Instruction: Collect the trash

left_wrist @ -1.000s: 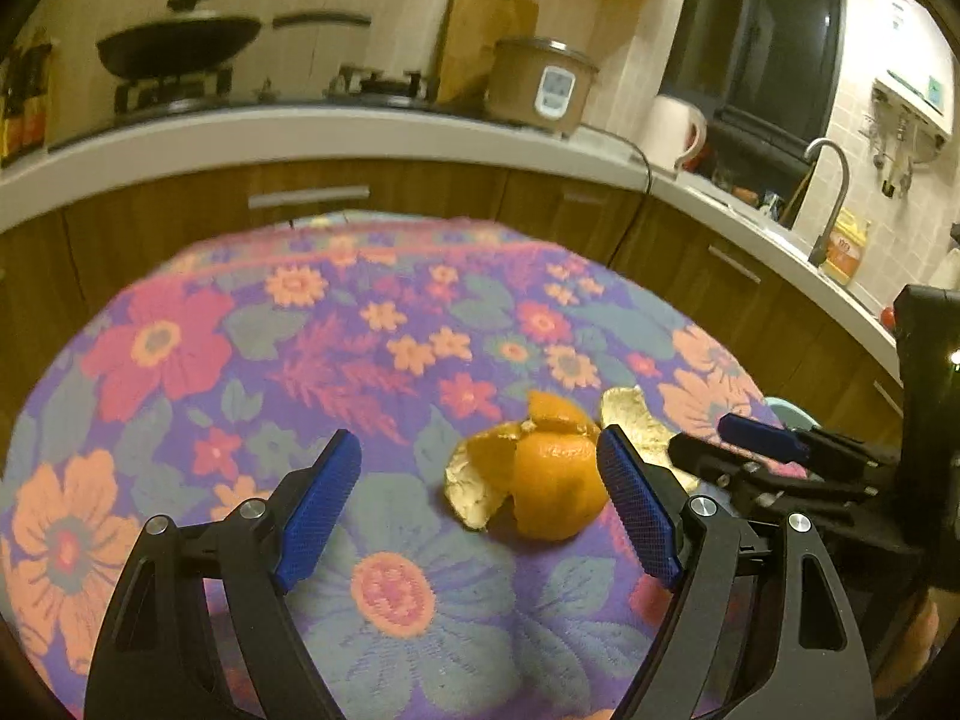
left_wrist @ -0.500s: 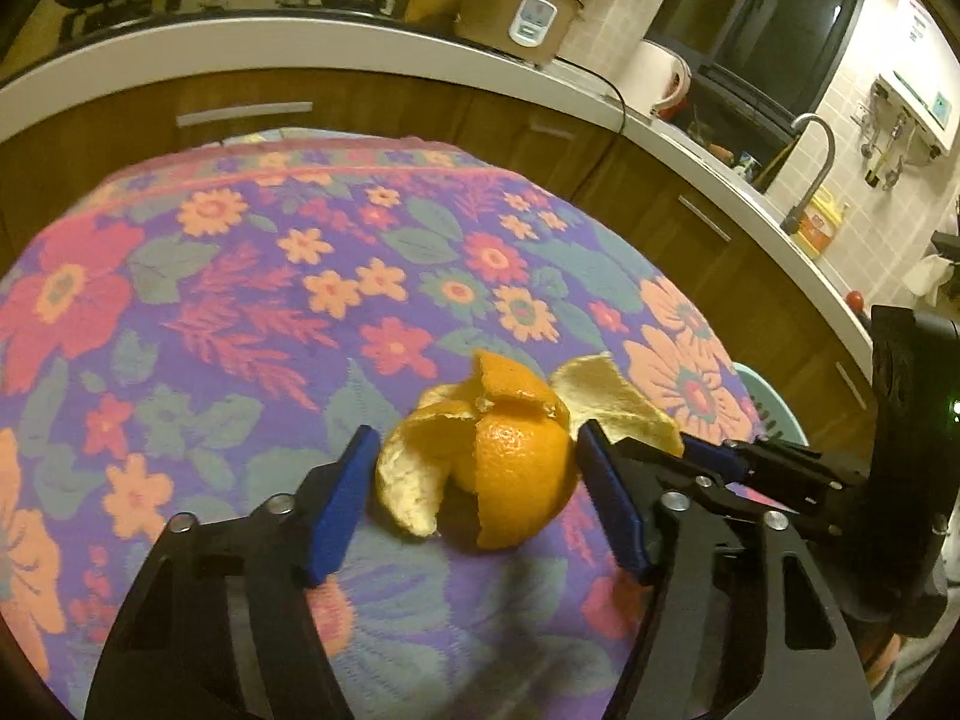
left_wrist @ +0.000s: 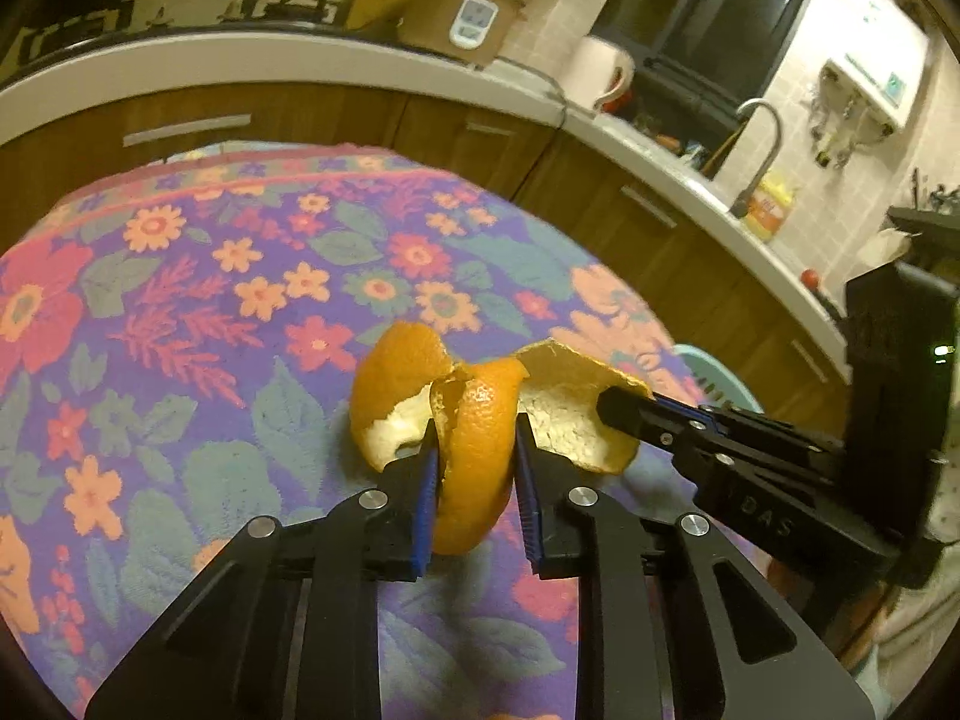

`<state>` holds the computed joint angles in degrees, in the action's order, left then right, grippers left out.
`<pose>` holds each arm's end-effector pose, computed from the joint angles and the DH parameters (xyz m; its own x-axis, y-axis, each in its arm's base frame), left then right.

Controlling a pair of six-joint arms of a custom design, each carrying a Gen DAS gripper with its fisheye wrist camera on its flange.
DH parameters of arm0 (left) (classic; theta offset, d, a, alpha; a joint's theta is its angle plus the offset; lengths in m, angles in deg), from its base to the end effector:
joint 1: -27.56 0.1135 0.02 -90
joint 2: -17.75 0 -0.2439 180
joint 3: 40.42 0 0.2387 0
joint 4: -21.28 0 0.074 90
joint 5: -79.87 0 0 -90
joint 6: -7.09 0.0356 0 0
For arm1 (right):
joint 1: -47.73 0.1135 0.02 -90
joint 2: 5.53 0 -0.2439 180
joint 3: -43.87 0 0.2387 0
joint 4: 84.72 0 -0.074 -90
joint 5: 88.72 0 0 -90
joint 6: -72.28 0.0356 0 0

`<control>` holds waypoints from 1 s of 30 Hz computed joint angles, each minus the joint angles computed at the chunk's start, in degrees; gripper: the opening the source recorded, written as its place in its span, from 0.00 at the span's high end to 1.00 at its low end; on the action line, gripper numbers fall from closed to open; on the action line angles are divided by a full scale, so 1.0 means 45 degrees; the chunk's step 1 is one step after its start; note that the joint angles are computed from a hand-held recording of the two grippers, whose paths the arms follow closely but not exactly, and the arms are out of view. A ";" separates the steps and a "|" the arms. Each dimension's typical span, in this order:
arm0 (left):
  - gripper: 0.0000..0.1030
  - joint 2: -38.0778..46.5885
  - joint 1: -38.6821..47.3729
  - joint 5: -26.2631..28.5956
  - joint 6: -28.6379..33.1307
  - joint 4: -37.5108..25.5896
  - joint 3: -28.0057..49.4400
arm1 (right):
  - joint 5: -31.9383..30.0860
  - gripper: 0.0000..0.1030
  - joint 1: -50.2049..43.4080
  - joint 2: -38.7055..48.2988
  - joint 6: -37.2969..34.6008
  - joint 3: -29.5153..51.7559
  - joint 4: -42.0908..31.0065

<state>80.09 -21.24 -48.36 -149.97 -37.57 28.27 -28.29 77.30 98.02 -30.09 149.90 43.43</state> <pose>0.1523 -0.1405 0.2750 -0.5195 -0.5049 -0.6894 -0.3476 0.8619 -0.3693 0.3253 0.2048 0.2813 -0.4929 -0.4939 -0.7163 -0.8337 0.5038 0.2263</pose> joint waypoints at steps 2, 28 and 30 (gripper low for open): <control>0.80 -0.0650 -0.0377 -0.0196 0.0188 0.0195 -0.0126 | -0.0152 0.95 -0.0241 -0.0185 0.0038 -0.0054 0.0018; 0.52 -0.5039 -0.1956 0.0287 -0.0342 -0.1437 -0.1180 | -0.1500 0.95 -0.1535 -0.0616 -0.0303 -0.0440 -0.0748; 0.50 -0.4694 -0.2552 -0.0408 -0.1073 -0.2420 -0.0832 | -0.1540 0.95 -0.1528 -0.0539 -0.0305 -0.0434 -0.0780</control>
